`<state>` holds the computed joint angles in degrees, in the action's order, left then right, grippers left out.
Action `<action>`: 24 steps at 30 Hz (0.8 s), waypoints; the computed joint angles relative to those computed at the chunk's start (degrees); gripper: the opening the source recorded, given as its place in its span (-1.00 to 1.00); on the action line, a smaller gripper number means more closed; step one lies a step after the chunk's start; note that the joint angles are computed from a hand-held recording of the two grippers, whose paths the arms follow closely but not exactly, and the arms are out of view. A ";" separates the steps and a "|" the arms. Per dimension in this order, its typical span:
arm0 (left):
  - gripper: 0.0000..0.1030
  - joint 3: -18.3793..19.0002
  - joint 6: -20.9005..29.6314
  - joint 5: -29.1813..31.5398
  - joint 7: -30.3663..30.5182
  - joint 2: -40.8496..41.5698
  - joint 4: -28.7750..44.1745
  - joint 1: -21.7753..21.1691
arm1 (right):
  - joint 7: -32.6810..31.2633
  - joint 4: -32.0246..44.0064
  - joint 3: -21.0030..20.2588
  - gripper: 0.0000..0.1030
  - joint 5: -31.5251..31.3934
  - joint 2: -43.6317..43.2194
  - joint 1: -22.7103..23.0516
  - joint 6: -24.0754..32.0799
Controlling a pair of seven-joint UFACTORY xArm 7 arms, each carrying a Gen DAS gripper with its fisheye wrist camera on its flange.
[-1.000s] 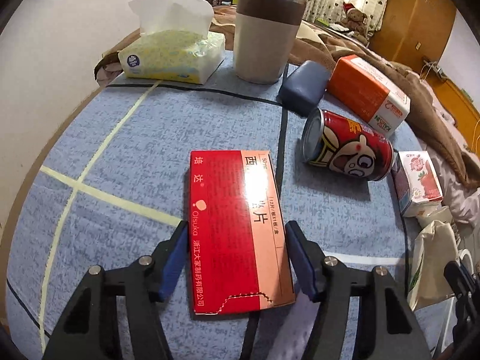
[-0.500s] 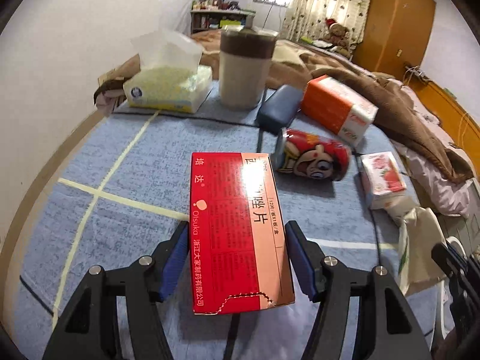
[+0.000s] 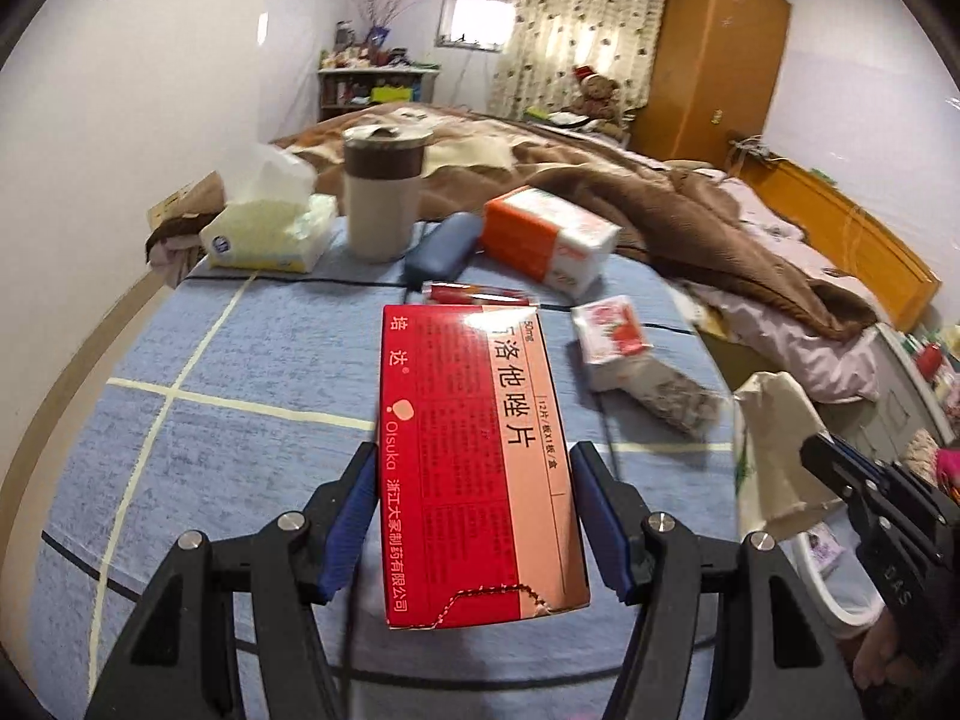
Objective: Collect trash
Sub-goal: 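Carry the medicine box and paper bag over the bin and release both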
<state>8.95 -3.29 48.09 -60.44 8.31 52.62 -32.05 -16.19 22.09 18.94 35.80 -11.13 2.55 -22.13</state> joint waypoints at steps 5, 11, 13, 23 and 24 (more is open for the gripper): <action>0.27 5.34 -0.84 16.55 -14.77 -1.95 0.82 -6.09 | -0.03 -3.45 2.06 -0.87 2.56 -4.78 -2.07 -0.20; 0.28 3.10 -1.69 29.84 -26.71 -2.96 2.53 -6.81 | 2.38 -8.06 6.19 -0.87 2.84 -11.61 -7.54 0.80; 0.28 1.63 -1.02 33.75 -29.86 -3.05 3.47 -6.68 | 3.43 -9.29 6.58 -0.87 2.08 -13.57 -9.00 1.43; 0.28 -7.96 -0.72 36.85 -30.75 -1.31 7.18 -3.19 | 8.80 -14.95 9.25 -0.87 -1.02 -23.19 -16.35 5.19; 0.28 -8.91 -0.95 36.82 -30.60 -0.71 7.88 -2.76 | 9.19 -15.48 9.31 -0.87 -1.45 -24.27 -17.08 5.86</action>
